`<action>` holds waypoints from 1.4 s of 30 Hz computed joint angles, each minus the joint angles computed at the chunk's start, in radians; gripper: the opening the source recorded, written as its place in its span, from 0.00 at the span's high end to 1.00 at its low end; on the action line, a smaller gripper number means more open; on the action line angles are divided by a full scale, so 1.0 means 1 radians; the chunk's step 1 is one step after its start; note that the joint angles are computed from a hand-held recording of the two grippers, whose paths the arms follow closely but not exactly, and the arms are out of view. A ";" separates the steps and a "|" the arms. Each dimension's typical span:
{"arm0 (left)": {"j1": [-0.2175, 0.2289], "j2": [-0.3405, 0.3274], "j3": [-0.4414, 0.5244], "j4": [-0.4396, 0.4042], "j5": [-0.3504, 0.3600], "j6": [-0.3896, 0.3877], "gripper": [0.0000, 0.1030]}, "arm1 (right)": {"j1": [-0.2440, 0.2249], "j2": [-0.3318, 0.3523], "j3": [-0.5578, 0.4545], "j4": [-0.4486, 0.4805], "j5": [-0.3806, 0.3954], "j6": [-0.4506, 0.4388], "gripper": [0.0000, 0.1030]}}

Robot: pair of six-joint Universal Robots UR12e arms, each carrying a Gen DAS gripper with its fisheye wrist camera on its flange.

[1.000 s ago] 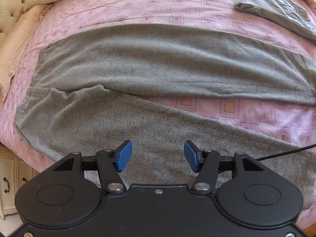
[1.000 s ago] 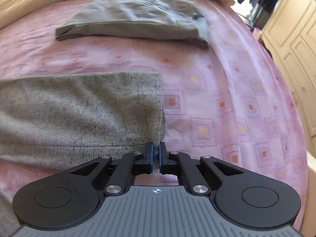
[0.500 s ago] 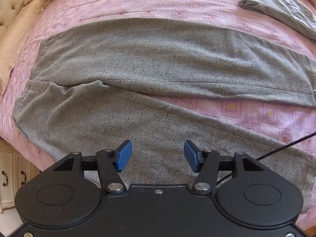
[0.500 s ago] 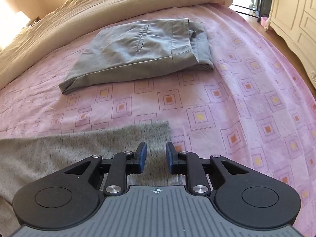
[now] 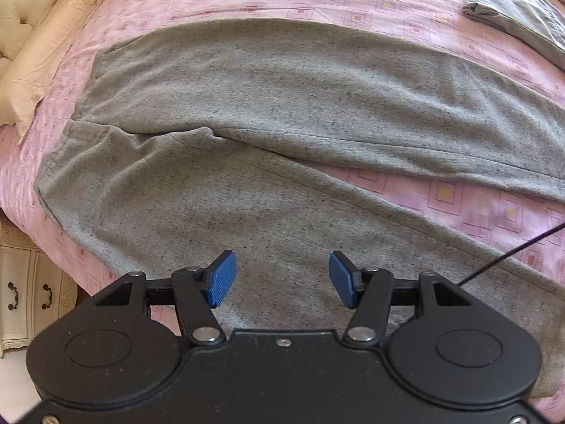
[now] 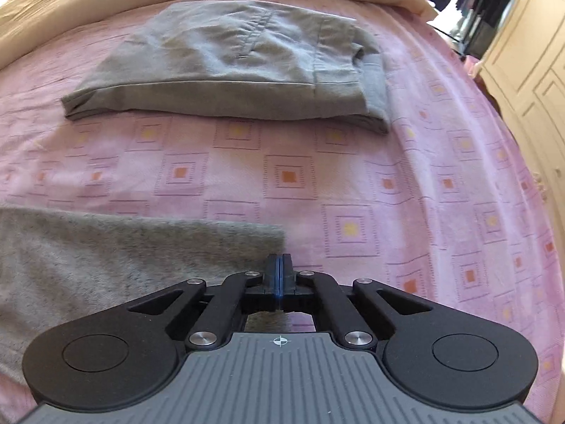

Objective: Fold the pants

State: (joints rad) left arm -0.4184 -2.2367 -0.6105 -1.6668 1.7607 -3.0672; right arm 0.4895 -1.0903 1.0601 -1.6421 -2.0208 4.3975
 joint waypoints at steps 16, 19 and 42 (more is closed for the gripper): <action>0.041 0.078 -0.163 0.180 -0.060 0.231 0.40 | 0.211 -0.003 -0.067 -0.007 -0.046 0.368 0.72; 0.055 0.099 -0.200 0.216 -0.091 0.293 0.40 | 0.255 0.045 -0.157 0.101 -0.019 0.489 0.61; 0.192 0.230 -0.431 0.429 -0.143 0.533 0.40 | 0.334 0.185 -0.323 0.267 -0.042 1.203 0.93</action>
